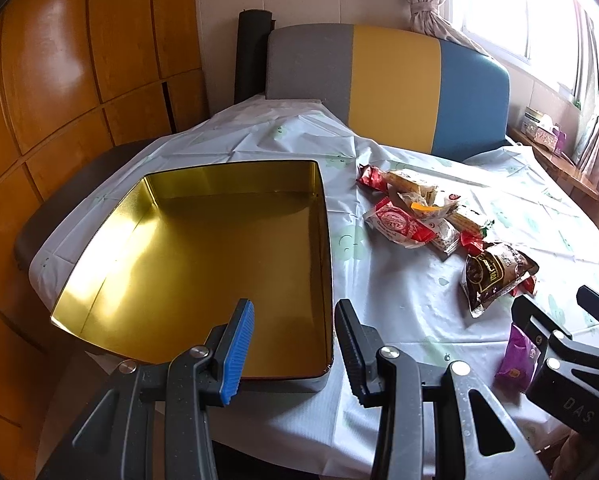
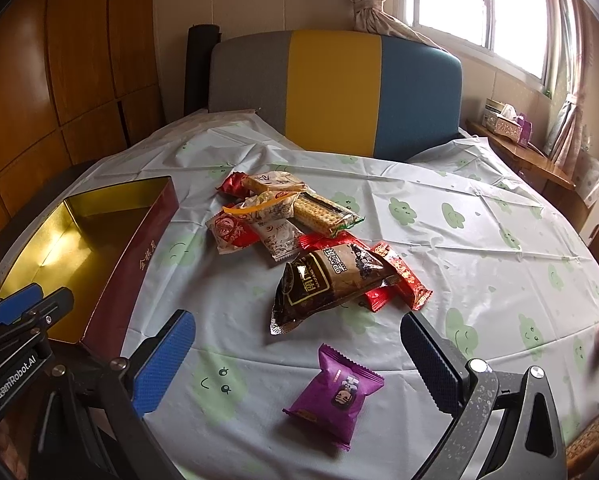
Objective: Organize snacks
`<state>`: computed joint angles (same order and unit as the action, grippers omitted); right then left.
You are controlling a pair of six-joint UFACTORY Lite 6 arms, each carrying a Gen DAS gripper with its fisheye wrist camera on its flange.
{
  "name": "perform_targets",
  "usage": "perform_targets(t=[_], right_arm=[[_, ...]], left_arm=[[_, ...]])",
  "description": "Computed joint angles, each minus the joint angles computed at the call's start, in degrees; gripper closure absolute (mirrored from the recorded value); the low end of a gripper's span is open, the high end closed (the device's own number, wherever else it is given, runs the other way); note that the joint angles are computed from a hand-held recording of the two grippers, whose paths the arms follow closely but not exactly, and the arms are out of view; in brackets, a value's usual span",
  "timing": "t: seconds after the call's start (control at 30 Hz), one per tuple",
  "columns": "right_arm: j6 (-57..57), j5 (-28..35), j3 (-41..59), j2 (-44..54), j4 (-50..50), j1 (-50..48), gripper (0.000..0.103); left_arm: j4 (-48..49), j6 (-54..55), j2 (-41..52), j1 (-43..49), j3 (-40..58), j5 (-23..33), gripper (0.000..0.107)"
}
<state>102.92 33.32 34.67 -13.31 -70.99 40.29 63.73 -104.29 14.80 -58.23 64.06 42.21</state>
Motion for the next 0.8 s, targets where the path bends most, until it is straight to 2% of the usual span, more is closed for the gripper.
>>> perform_targets(t=[0.8], right_arm=[[0.0, 0.1, -0.7, -1.1, -0.1, -0.3, 0.000]], left_arm=[[-0.7, 1.1, 0.9, -0.6, 1.2, 0.3, 0.064]])
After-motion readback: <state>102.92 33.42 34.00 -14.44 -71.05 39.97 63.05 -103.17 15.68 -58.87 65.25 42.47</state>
